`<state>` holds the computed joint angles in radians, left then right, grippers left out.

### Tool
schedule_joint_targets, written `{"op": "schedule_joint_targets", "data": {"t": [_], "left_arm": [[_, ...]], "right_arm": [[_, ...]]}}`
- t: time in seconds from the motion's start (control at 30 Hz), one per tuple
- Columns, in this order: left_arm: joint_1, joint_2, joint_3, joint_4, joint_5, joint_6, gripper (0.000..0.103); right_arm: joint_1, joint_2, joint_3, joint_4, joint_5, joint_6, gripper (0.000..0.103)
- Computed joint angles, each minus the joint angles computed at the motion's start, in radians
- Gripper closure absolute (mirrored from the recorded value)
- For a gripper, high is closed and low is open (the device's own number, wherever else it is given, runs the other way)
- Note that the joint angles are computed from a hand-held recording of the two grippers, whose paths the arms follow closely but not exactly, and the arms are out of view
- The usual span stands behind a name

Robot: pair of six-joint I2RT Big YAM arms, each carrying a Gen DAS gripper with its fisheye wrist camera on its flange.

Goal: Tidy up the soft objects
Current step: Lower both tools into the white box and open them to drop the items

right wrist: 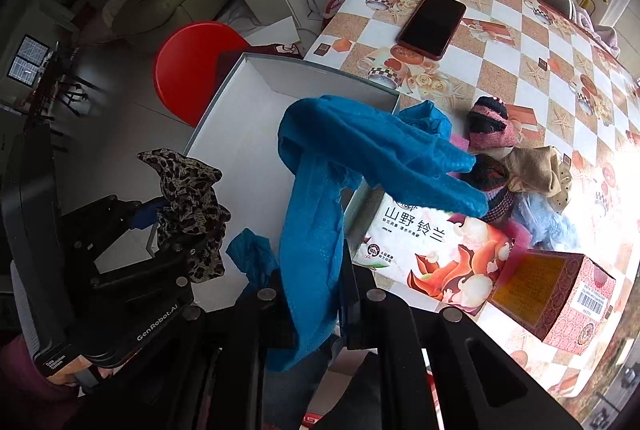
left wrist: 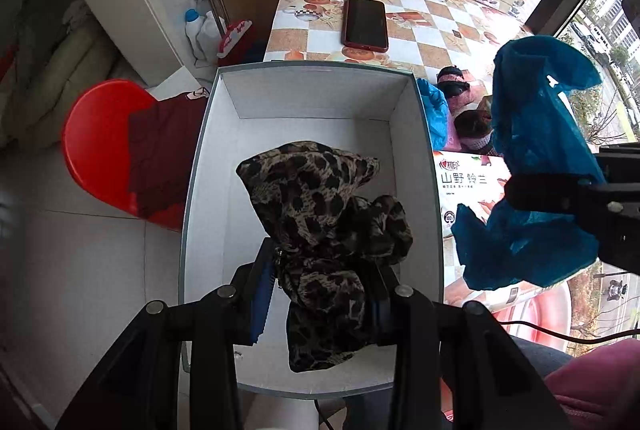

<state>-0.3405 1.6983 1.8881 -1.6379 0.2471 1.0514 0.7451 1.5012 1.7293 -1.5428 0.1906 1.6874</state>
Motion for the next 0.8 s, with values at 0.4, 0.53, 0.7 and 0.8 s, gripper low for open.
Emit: {"op": "schedule_joint_targets", "data": {"t": [0.4,0.53,0.7,0.8], "left_arm": [[0.005,0.024,0.010,-0.007,-0.022,-0.017,0.062],[0.000,0.023,0.004,-0.006,-0.031,-0.016,0.062],[-0.007,0.021,-0.006,0.000,-0.038,-0.017,0.061],[-0.008,0.021,-0.006,0.005,-0.039,-0.023,0.061]], "right_arm": [[-0.026,0.035,0.026,0.007,-0.045,-0.082,0.089],[-0.031,0.045,0.034,0.008,-0.052,-0.103,0.089],[-0.033,0.044,0.031,0.016,-0.054,-0.107,0.089],[-0.032,0.035,0.020,0.026,-0.051,-0.092,0.089]]}}
